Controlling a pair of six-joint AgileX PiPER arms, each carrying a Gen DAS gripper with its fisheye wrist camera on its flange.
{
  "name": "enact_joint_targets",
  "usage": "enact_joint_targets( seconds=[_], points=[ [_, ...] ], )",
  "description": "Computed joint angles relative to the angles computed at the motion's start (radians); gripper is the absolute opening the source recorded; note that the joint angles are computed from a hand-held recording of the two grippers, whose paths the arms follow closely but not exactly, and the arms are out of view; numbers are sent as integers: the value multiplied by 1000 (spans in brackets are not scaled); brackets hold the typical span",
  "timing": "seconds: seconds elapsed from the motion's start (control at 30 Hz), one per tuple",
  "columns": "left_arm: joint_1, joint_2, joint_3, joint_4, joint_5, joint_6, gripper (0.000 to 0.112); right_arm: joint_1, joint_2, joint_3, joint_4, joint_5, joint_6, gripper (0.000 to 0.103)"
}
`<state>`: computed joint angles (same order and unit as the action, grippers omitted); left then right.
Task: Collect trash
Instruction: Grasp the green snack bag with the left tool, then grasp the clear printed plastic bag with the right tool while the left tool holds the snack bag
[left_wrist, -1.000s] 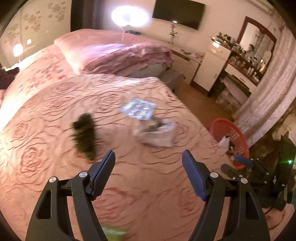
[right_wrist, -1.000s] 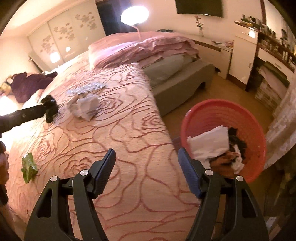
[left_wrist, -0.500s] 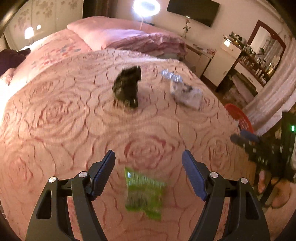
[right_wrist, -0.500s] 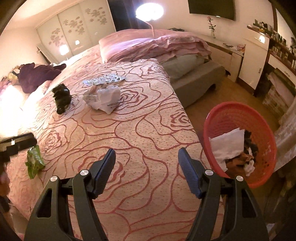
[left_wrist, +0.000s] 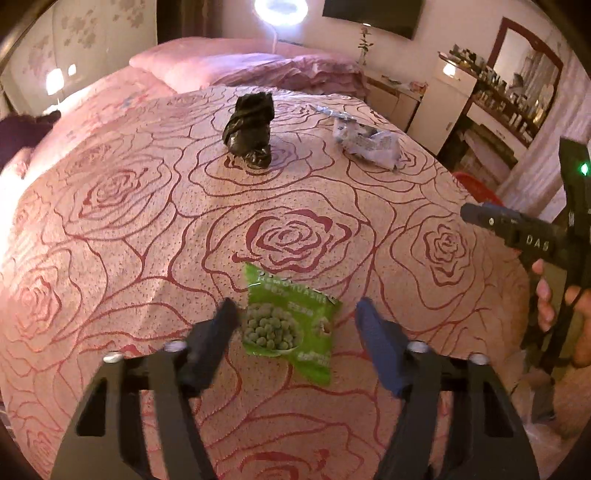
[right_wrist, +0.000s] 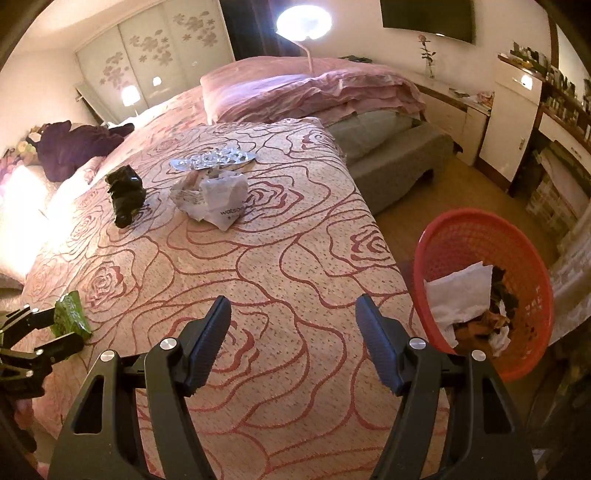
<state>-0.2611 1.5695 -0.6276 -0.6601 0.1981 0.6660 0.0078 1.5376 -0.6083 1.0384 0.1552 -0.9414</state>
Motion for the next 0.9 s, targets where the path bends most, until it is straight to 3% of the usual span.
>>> enact_joint_targets(
  seconds=[0.03,0.37,0.5,0.7,0.9],
  points=[
    [-9,-1,4,30,-14,-27,48,2,1,-1,-1,-3,2,68],
    [3,-1,12,-182,-36,196,43,17,35,-36,-50,-15,51,68],
    [16,7,-4,-218,-20,224,42,34,52,-70,-138,-18,137,68],
    [42,38,-57,-206,2,191,42,70,110,-168,-407,-19,396,68],
    [72,57,-99,-216,21,180,42,111,201,-297,-474,23,455,68]
  ],
)
